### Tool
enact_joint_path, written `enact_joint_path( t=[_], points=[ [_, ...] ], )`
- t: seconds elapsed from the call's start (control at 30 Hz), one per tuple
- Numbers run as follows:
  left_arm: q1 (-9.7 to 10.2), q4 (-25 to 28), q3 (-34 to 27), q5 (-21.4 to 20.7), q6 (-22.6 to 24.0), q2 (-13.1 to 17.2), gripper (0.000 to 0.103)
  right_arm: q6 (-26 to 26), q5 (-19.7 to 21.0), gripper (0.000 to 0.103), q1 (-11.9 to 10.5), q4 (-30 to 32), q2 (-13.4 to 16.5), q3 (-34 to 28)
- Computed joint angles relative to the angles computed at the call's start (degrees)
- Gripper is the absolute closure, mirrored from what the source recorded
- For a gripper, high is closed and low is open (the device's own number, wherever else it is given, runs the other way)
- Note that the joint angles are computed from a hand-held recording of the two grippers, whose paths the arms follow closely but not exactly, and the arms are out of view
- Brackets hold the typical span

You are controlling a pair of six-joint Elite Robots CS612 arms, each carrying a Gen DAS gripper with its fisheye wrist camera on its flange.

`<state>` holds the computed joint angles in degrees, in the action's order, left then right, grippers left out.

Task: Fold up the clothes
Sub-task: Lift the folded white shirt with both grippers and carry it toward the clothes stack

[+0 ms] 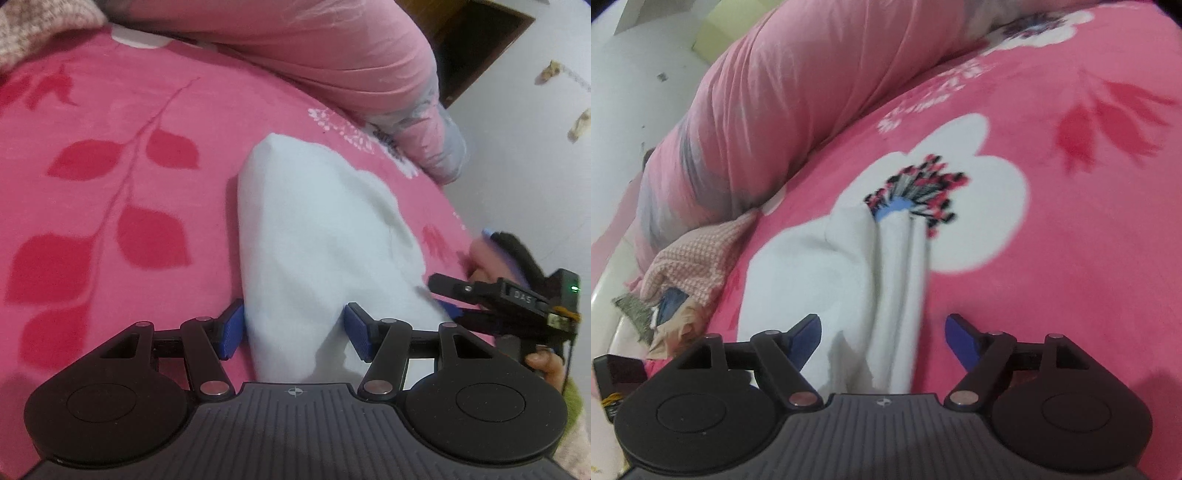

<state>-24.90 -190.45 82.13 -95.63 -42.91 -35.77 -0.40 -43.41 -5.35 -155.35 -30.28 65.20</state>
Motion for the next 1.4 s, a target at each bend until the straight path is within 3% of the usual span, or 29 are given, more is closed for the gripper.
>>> enact_joint_path(
  t=[0.17, 0.27, 0.4, 0.57, 0.77, 0.83, 1.07, 1.4],
  points=[
    [1.40, -3.0, -3.5, -4.1, -2.1, 2.9, 0.047, -1.5, 5.3, 0.028, 0.3, 6.5, 4.3, -7.9],
    [1.87, -3.8, -5.7, -5.5, -2.4, 4.4, 0.047, -2.1, 8.0, 0.038, 0.7, 9.8, 6.7, -12.3],
    [2.42, -4.2, -8.5, -6.9, -3.5, 6.2, 0.048, -4.9, 10.2, 0.063, 1.5, 15.1, 9.0, -16.6],
    [2.80, -6.3, -10.1, -7.0, -8.4, 7.7, 0.063, -6.3, 8.8, 0.088, 2.3, 15.9, 9.2, -17.6],
    [2.17, -7.1, -8.7, -4.2, -8.3, 6.7, 0.089, -6.9, 6.1, 0.096, 2.7, 9.4, 6.5, -13.5],
    [1.75, -7.9, -7.8, -2.9, -7.8, 6.0, 0.092, -7.5, 4.8, 0.097, 2.9, 7.2, 5.2, -11.8],
    [-0.34, -14.3, -1.8, 2.2, -1.9, 0.9, 0.094, -7.3, 2.0, 0.097, 3.0, -6.8, -1.7, -1.3],
    [-5.66, -23.4, 8.7, 10.3, 6.8, -7.5, 0.094, -5.9, 0.3, 0.097, 2.0, -28.7, -12.2, 15.4]
  ],
)
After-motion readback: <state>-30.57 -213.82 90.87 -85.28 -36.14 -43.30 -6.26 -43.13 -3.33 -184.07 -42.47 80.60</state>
